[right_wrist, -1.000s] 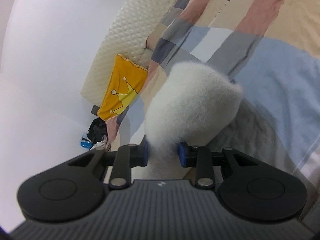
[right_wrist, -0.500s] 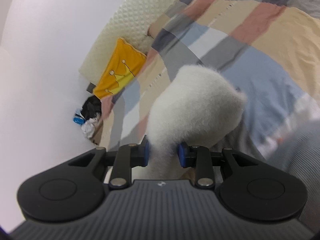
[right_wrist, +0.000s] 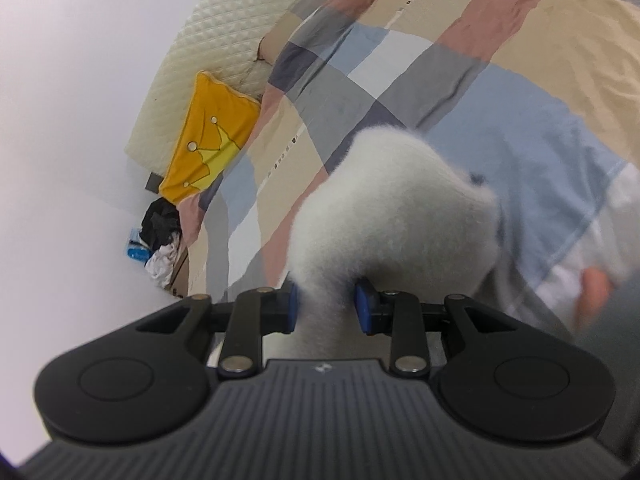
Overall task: Fold large clothes
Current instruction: 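Lift the sweater edge with both tools and fold it over the body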
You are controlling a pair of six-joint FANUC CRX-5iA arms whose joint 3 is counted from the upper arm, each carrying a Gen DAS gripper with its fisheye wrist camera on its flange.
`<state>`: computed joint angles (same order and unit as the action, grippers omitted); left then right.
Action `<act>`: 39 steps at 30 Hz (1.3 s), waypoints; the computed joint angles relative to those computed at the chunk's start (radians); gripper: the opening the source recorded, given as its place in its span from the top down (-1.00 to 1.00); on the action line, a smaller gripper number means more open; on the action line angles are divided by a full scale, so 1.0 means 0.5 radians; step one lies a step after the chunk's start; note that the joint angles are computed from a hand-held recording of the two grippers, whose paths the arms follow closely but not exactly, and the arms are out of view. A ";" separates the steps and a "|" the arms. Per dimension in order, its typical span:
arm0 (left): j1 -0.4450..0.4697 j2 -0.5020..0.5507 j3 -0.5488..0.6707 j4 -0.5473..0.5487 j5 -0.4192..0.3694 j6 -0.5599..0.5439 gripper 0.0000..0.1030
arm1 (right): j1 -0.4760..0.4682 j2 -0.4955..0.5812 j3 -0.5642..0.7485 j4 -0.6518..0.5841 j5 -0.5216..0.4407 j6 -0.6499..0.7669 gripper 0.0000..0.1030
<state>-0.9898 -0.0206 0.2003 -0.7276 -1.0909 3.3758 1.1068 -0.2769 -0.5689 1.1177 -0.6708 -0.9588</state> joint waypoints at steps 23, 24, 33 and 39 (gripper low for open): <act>0.470 0.410 0.758 0.231 0.021 -0.822 0.49 | -0.517 0.417 0.640 -0.188 0.437 0.697 0.72; 0.481 0.435 0.810 0.229 0.020 -0.869 0.50 | -0.532 0.433 0.668 -0.185 0.446 0.738 0.73; 0.558 0.486 0.997 0.287 0.104 -1.153 0.51 | -0.675 0.498 0.726 0.142 0.614 0.616 0.75; 0.469 0.224 0.631 0.254 0.193 -1.034 0.51 | -0.649 0.322 0.471 0.461 0.660 0.412 0.76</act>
